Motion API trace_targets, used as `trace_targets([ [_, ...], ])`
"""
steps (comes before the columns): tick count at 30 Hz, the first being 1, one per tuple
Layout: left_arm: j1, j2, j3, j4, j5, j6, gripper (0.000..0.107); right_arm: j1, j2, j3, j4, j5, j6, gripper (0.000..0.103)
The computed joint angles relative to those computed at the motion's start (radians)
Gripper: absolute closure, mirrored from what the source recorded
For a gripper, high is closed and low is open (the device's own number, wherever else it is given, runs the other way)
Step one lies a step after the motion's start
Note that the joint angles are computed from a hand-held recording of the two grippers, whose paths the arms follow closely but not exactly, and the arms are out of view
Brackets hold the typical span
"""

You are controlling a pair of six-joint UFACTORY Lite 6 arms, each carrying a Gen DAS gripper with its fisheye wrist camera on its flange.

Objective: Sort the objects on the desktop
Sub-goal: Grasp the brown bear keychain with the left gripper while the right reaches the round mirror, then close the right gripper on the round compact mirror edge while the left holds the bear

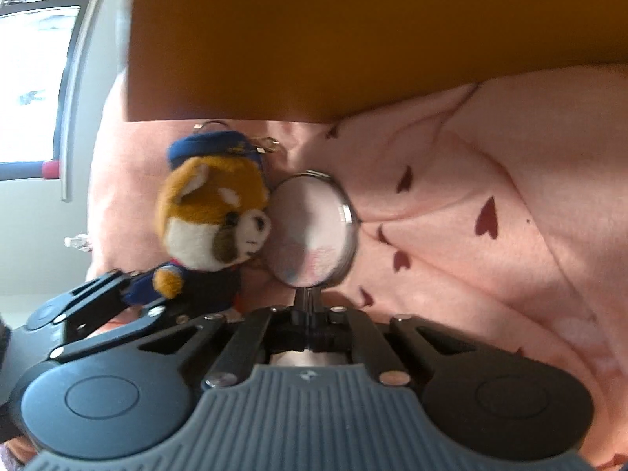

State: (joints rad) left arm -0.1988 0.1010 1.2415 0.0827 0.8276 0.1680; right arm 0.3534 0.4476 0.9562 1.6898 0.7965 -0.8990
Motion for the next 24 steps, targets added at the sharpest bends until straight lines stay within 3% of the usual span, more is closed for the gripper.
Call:
trace_targets([
  [5, -0.009, -0.024, -0.018, 0.005, 0.007, -0.017, 0.068, -0.006, 0.019, -0.005, 0.009, 0.027, 0.006, 0.097],
  [7, -0.006, -0.022, -0.016, 0.002, 0.008, -0.011, 0.068, -0.029, 0.04, -0.025, 0.043, 0.071, -0.004, 0.079],
  [9, -0.003, -0.015, -0.012, -0.005, 0.006, -0.009, 0.068, -0.046, 0.059, -0.036, 0.063, 0.104, -0.014, 0.073],
  [24, 0.076, -0.026, -0.009, -0.127, 0.017, 0.095, 0.068, -0.054, 0.192, -0.006, 0.136, 0.189, 0.003, 0.075],
])
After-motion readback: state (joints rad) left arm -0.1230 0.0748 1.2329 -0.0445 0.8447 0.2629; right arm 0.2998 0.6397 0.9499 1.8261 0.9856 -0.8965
